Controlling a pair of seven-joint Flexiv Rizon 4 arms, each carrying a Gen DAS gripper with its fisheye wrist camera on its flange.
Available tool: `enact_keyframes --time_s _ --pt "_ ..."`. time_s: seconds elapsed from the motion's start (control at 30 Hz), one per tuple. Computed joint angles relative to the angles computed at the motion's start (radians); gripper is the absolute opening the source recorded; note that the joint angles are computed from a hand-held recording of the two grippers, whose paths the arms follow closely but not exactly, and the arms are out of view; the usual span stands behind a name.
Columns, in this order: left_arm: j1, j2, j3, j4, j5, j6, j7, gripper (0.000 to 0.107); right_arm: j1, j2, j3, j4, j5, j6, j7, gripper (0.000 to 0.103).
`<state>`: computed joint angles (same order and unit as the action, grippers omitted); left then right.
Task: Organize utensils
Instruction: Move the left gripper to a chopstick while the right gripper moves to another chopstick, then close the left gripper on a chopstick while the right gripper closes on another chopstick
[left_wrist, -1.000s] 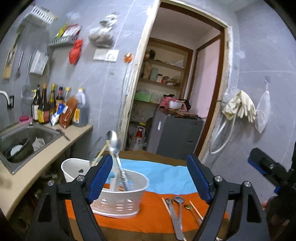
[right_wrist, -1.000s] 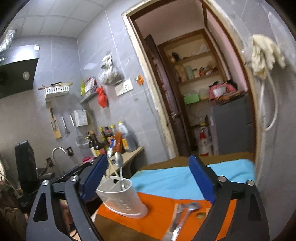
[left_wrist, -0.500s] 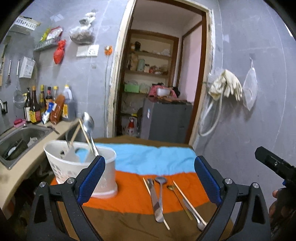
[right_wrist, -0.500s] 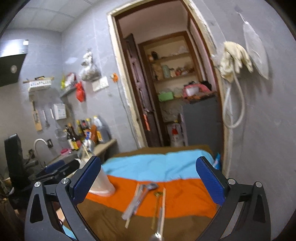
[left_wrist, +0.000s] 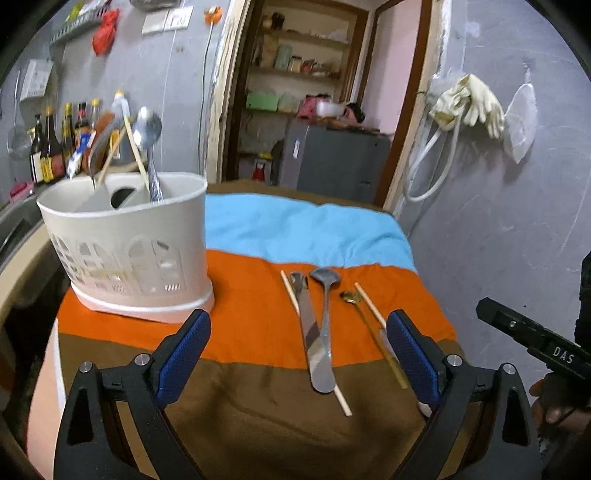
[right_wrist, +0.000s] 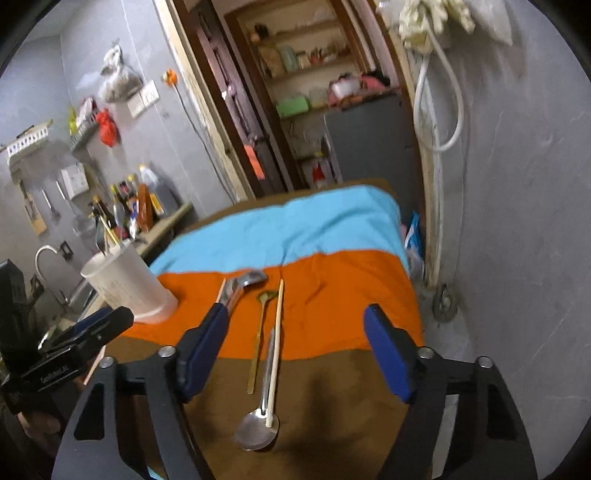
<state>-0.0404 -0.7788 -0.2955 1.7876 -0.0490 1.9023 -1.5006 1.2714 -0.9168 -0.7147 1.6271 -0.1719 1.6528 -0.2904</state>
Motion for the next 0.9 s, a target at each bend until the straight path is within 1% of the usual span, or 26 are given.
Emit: enact_keyframes --time_s 0.03,0.1,0.13,0.17,0.2,0.23,0.3,0.33,0.4,0.5,0.6,0.8,0.9 --pt "-0.002 -0.006 0.003 -0.008 -0.004 -0.013 0.002 0.086 -0.031 0.001 0.037 -0.016 -0.007 0.001 -0.01 0.063" --pt "-0.007 -0.02 0.009 -0.034 -0.017 -0.057 0.013 0.071 -0.089 0.003 0.107 -0.05 -0.031 -0.014 -0.034 0.054" --pt "-0.013 -0.026 0.015 -0.048 -0.028 -0.082 0.02 0.068 -0.121 0.002 0.143 -0.07 -0.046 -0.024 -0.045 0.052" --pt "-0.015 -0.033 0.016 -0.061 -0.039 -0.107 0.026 0.061 -0.146 0.002 0.173 -0.086 -0.061 -0.036 -0.051 0.048" --pt "-0.015 -0.039 0.014 -0.072 -0.049 -0.127 0.032 0.055 -0.186 0.001 0.221 -0.11 -0.08 -0.053 -0.065 0.046" --pt "-0.012 -0.048 0.007 -0.086 -0.061 -0.151 0.038 0.053 -0.212 0.0 0.252 -0.128 -0.097 -0.062 -0.07 0.044" --pt "0.002 -0.064 -0.015 -0.107 -0.081 -0.182 0.052 0.044 -0.277 -0.01 0.331 -0.171 -0.132 -0.085 -0.089 0.039" --pt "0.01 -0.072 -0.027 -0.118 -0.089 -0.196 0.06 0.041 -0.311 -0.016 0.373 -0.193 -0.15 -0.097 -0.102 0.038" --pt "0.018 -0.089 -0.044 -0.148 -0.107 -0.232 0.081 0.032 -0.369 -0.029 0.448 -0.236 -0.18 -0.121 -0.126 0.032" --pt "-0.002 -0.107 -0.027 -0.201 -0.145 -0.291 0.103 0.025 -0.434 -0.052 0.538 -0.291 -0.21 -0.149 -0.162 0.028" --pt "-0.024 -0.121 0.0 -0.243 -0.181 -0.338 0.117 0.02 -0.489 -0.082 0.622 -0.356 -0.228 -0.191 -0.211 0.025" --pt "-0.103 -0.146 0.108 -0.321 -0.23 -0.44 0.095 0.009 -0.538 -0.123 0.703 -0.433 -0.224 -0.254 -0.279 0.019" --pt "-0.109 -0.154 0.114 -0.332 -0.228 -0.438 0.106 0.008 -0.556 -0.139 0.737 -0.465 -0.21 -0.29 -0.311 0.017"
